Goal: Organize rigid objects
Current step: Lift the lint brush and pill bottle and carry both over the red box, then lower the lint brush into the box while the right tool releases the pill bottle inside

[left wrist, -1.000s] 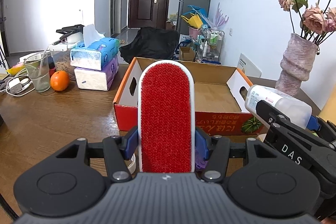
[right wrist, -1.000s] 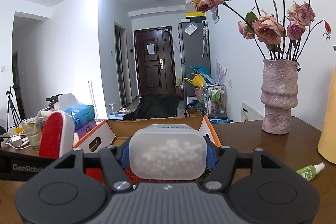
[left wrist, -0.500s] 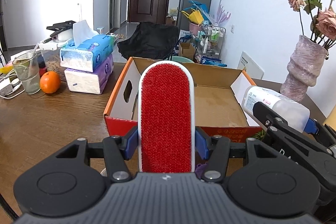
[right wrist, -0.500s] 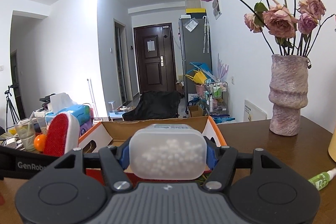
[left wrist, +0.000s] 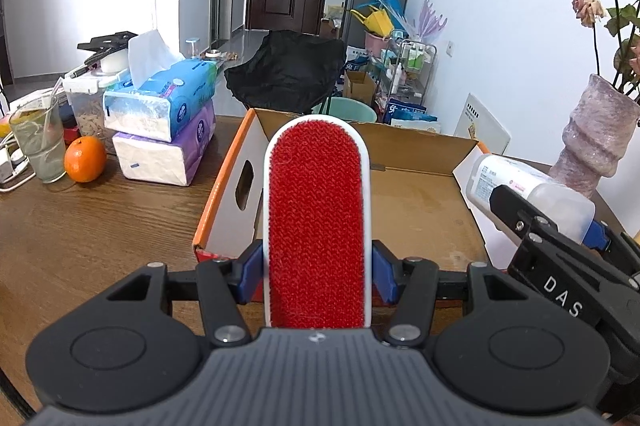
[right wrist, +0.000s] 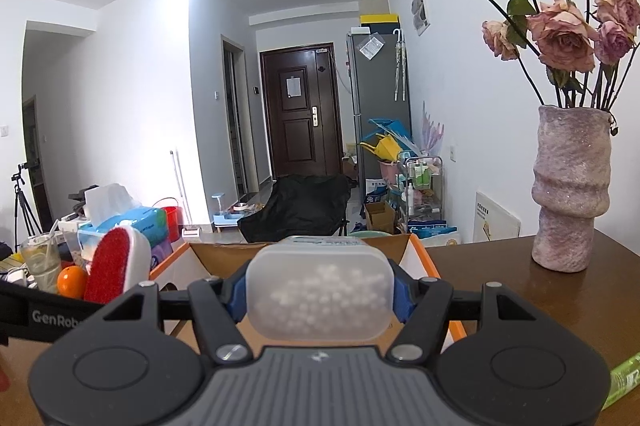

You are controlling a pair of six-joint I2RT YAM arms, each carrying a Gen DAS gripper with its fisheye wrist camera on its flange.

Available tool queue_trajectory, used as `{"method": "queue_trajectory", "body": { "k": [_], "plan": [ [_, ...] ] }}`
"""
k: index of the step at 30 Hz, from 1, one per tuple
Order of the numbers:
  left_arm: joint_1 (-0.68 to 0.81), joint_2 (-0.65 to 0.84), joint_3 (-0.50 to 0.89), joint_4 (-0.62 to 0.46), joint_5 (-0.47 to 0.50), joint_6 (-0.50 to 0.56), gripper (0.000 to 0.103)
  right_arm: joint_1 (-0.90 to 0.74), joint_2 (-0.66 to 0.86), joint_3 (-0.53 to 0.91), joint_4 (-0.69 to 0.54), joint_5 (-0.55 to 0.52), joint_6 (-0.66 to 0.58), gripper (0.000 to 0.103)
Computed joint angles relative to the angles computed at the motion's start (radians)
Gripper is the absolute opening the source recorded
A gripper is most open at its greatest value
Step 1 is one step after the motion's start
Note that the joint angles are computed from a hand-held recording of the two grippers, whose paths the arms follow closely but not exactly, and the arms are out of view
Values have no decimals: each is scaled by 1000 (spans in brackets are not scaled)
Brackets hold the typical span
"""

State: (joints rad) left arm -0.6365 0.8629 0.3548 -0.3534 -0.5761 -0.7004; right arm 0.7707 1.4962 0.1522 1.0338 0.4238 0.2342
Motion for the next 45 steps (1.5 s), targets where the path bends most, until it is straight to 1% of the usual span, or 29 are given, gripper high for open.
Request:
{"method": "queue_trajectory", "body": {
  "k": [5,9,13,19,25,28,35,40,41,42,43,44,45],
  "plan": [
    [17,35,50,-10,-28,32,56,-30,14,17,2,-28,-4,65],
    [84,103,102,18,11,83,56,-49,46,37,3,-46,-1,65],
    [143,193,138,84,38,128,56,-67,77,66,-1,-63,-7,65],
    [244,346,172,224,114,177,56,-80,137,115,-16,-69,-8,65],
    [289,484,196,339,132,202,56,-88,186,178,-63,-67,-8,65],
    [294,551,210,381,122,210,56,-86,210,208,-82,-63,-10,65],
    [303,633,244,410,125,231,56,-82,248,253,-117,-56,-16,65],
    [307,655,249,425,131,243,57,-99,252,265,-133,-70,-18,65],
    [305,649,247,419,132,247,59,-105,247,270,-151,-75,-18,65],
    [299,639,242,416,128,251,70,-109,242,274,-173,-80,-16,65],
    [297,625,238,409,122,254,94,-114,237,279,-194,-88,-15,65],
    [287,601,228,404,100,249,103,-120,229,286,-222,-90,-13,67],
    [274,566,204,418,73,244,103,-123,220,292,-250,-84,-9,80]
  ]
}}
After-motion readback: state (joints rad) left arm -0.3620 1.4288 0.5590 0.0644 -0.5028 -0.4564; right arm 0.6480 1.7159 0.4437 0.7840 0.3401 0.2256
